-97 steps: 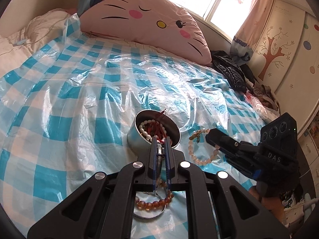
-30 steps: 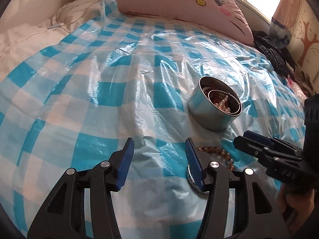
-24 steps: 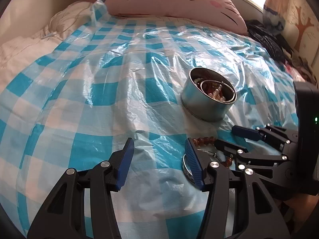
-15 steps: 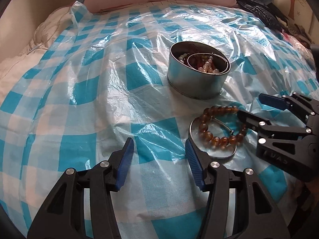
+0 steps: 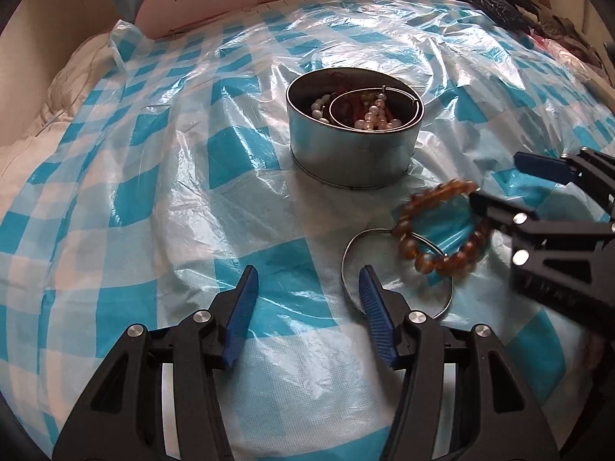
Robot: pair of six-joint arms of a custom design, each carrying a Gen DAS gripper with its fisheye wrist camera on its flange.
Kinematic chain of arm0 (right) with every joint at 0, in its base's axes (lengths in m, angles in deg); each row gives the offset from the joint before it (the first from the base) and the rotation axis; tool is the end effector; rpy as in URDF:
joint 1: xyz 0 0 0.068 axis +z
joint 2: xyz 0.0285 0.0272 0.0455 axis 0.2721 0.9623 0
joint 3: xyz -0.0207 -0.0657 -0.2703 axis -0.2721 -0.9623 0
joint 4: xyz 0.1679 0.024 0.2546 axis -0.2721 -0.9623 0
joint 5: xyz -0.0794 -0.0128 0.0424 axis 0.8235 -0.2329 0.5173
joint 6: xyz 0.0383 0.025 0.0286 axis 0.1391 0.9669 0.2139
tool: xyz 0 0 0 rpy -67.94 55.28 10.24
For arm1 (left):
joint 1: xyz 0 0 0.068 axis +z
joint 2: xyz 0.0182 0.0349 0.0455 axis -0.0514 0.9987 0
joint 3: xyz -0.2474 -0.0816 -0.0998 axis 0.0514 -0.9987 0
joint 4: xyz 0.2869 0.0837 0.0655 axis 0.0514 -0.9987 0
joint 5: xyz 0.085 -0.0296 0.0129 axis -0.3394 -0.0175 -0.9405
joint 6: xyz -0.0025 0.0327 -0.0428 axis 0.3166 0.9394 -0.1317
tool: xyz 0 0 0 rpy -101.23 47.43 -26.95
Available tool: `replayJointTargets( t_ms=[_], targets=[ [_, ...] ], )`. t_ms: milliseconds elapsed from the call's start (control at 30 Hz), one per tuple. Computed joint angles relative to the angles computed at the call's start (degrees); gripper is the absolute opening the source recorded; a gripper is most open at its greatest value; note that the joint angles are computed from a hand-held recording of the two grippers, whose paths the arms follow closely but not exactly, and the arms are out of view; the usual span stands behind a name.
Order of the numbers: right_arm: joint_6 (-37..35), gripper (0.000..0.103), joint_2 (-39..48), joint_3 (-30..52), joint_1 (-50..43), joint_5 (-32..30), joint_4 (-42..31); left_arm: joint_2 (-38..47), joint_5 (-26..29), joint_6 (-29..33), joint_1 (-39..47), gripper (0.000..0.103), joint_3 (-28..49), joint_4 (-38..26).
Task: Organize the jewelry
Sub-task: 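Close the left tool on the last silver bangle while the right tool grasps the amber bead bracelet, then lift the bangle with the left tool while the right tool carries the amber bracelet over the tin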
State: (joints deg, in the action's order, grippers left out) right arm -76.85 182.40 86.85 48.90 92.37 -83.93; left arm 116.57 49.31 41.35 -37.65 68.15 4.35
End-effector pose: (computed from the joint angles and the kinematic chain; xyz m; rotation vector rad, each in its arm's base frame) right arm 0.2809 0.1707 0.1125 -0.3489 2.4998 -0.0674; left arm 0.2796 -0.1802 0.1119 0.2590 2.5862 0.0926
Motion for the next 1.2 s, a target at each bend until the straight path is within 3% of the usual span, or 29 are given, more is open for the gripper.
replayJointTargets(
  t_ms=[33, 133, 300, 433, 500, 667, 700, 800, 933, 1033, 1200],
  targets=[
    [0.9, 0.061, -1.1, -0.7, -0.6, 1.5, -0.6, -0.2, -0.1, 0.0, 0.0, 0.053, -0.3, 0.2],
    [1.6, 0.061, -5.1, -4.1, -4.0, -2.1, 1.1, -0.4, -1.3, 0.4, -0.8, 0.052, 0.1, -0.6],
    [2.5, 0.059, -5.8, -5.6, -8.8, -16.5, 5.0, 1.0, -3.2, 2.8, -2.0, 0.052, 2.3, -1.3],
    [2.9, 0.037, -3.9, -4.6, -10.1, -21.4, 5.4, 2.5, -2.6, 3.1, -1.8, 0.050, 3.1, -0.4],
    [2.3, 0.028, -3.4, -4.3, -9.3, -21.9, 5.0, 2.4, -2.2, 3.3, -2.0, 0.045, 2.4, 0.5],
    [1.4, 0.027, 0.1, -1.4, -6.6, -17.8, 2.0, 1.9, 0.2, 3.8, -3.5, 0.007, 1.4, 1.3],
    [1.7, 0.020, -0.3, -2.0, -7.2, -19.4, 2.6, 1.1, 2.5, 3.1, -3.1, 0.004, 0.9, 1.8],
    [4.5, 0.013, -2.2, -4.8, -11.0, -27.7, 5.6, -1.8, 9.6, 0.1, -0.3, 0.004, -1.6, 3.9],
    [11.1, 0.013, -5.2, -9.7, -17.3, -40.1, 13.1, -6.7, 16.6, -4.1, 3.5, 0.003, -6.2, 8.4],
    [15.0, 0.013, -6.5, -12.3, -19.8, -46.0, 18.2, -9.8, 16.9, -6.5, 3.9, 0.004, -8.8, 10.9],
    [15.5, 0.013, -7.6, -12.5, -19.5, -48.3, 20.1, -10.8, 13.6, -6.4, 2.4, 0.004, -9.0, 10.8]
  ],
)
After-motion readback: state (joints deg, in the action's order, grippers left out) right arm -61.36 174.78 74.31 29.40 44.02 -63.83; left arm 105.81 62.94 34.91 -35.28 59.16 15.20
